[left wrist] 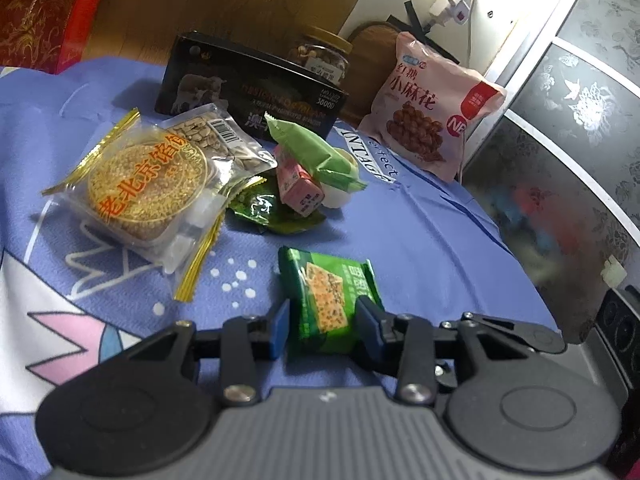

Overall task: Organize snacks
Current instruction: 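Lift the green cracker packet with the left gripper toward the tin box, then lower the cracker packet into the tin box and open the left gripper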

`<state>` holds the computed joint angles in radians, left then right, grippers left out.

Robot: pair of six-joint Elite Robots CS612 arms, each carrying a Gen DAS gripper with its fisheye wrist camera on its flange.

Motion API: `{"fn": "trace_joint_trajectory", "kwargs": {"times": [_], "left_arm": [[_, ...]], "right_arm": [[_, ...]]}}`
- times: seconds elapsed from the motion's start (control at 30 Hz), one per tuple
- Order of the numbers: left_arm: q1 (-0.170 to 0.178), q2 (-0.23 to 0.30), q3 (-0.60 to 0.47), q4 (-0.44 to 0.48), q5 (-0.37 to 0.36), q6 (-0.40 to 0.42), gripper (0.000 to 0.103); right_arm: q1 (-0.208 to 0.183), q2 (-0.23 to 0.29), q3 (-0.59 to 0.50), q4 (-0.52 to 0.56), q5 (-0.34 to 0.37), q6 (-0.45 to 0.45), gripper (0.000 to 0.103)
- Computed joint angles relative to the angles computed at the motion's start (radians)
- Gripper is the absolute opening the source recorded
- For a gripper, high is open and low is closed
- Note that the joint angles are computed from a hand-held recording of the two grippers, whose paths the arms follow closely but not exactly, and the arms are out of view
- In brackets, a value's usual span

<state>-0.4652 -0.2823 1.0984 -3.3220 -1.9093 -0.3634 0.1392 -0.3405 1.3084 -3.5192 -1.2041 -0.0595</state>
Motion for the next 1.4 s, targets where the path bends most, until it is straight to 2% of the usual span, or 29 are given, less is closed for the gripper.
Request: {"fn": "trace_joint_trajectory", "kwargs": {"times": [0.17,0.3,0.37,0.47,0.63,0.83,0.97,1.1,1.23,1.4], "left_arm": [[0.002,0.01,0.006,-0.056,-0.005,-0.024,0.036],[0.003,0.009,0.004,-0.046,-0.008,-0.013,0.036],[0.002,0.008,0.004,-0.044,-0.008,-0.016,0.035],[0.005,0.003,0.012,-0.04,-0.015,-0.038,0.034],[0.012,-0.016,0.041,-0.078,-0.032,-0.062,0.034],[0.017,-0.033,0.035,-0.111,-0.004,-0.045,0.034],[0.026,-0.017,-0.044,-0.056,0.01,-0.036,0.034],[0.034,0.025,-0.175,0.016,0.034,-0.013,0.034],[0.041,0.095,-0.352,0.107,0.053,-0.014,0.034],[0.05,0.222,-0.638,0.261,0.064,-0.015,0.034]], "right_arm": [[-0.001,0.016,-0.005,-0.058,0.0,0.092,0.028],[-0.006,0.029,-0.012,-0.096,0.02,0.209,0.028],[-0.001,0.026,-0.011,-0.093,0.004,0.207,0.027],[0.007,0.017,-0.006,-0.073,-0.015,0.183,0.02],[0.004,0.006,0.003,-0.085,0.012,0.158,0.02],[0.008,0.005,-0.025,-0.125,0.017,0.104,0.02],[0.012,0.025,-0.103,-0.092,-0.001,0.062,0.02],[0.006,0.061,-0.215,-0.034,-0.001,0.051,0.02],[0.0,0.108,-0.349,0.04,-0.005,0.066,0.02],[-0.006,0.177,-0.524,0.15,-0.016,0.1,0.02]]}}
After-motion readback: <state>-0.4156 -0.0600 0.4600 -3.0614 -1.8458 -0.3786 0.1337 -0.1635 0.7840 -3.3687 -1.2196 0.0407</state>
